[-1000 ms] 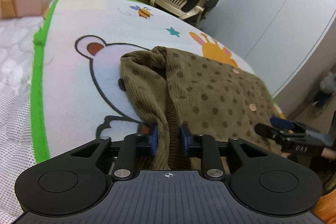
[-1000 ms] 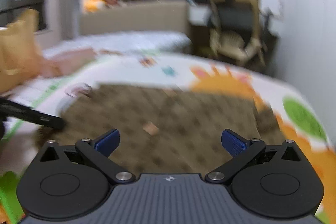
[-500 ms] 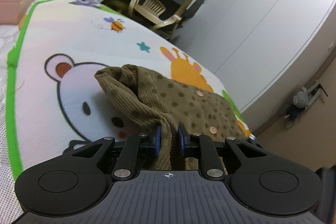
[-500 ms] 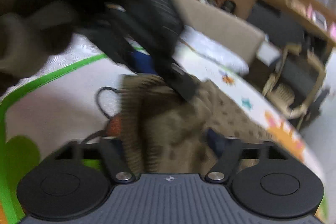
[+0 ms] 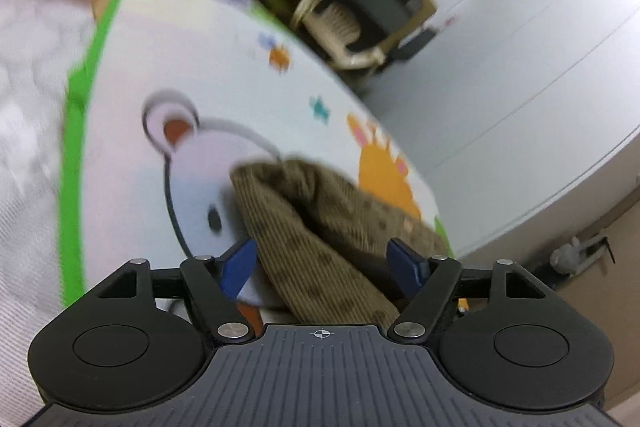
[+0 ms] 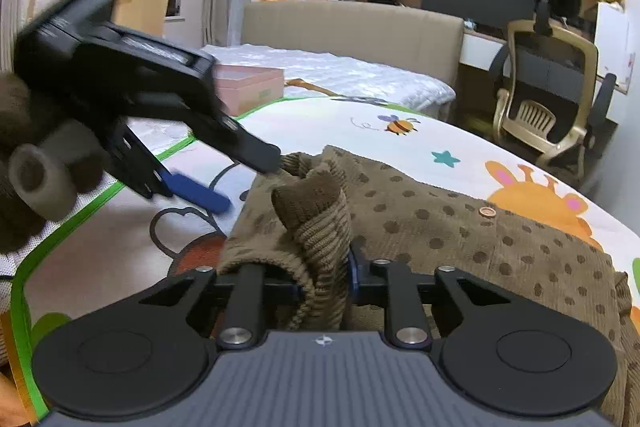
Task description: Fold clothes
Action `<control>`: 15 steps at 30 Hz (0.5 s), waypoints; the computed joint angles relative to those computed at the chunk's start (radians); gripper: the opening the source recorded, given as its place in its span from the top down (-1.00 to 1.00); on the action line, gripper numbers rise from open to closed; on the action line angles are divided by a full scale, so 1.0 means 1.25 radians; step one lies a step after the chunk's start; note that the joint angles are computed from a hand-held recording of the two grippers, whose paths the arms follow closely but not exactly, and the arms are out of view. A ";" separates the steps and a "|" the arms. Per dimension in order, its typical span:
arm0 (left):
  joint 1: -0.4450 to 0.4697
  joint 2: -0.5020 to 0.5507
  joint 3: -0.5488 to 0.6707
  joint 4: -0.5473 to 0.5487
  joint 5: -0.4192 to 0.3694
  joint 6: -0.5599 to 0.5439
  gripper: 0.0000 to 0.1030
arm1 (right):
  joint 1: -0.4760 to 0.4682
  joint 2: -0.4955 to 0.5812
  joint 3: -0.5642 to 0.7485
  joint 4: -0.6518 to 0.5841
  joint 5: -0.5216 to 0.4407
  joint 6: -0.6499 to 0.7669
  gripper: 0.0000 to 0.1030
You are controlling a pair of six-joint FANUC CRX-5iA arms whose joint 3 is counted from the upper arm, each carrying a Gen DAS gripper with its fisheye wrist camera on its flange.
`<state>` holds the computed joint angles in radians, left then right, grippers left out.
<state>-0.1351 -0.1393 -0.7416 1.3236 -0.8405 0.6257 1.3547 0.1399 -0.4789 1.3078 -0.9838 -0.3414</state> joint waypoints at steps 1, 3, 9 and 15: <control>-0.005 0.017 0.008 -0.010 -0.011 0.020 -0.50 | -0.001 -0.003 -0.003 0.001 0.004 -0.006 0.62; -0.020 0.051 0.018 -0.003 -0.032 0.042 -0.52 | -0.003 -0.008 -0.010 0.003 0.013 -0.019 0.62; -0.076 0.132 0.081 0.014 0.015 0.107 0.03 | 0.002 -0.044 -0.052 0.044 -0.003 -0.088 0.73; -0.176 0.113 0.161 -0.030 0.103 0.072 0.47 | 0.052 -0.122 -0.126 0.088 -0.125 -0.201 0.74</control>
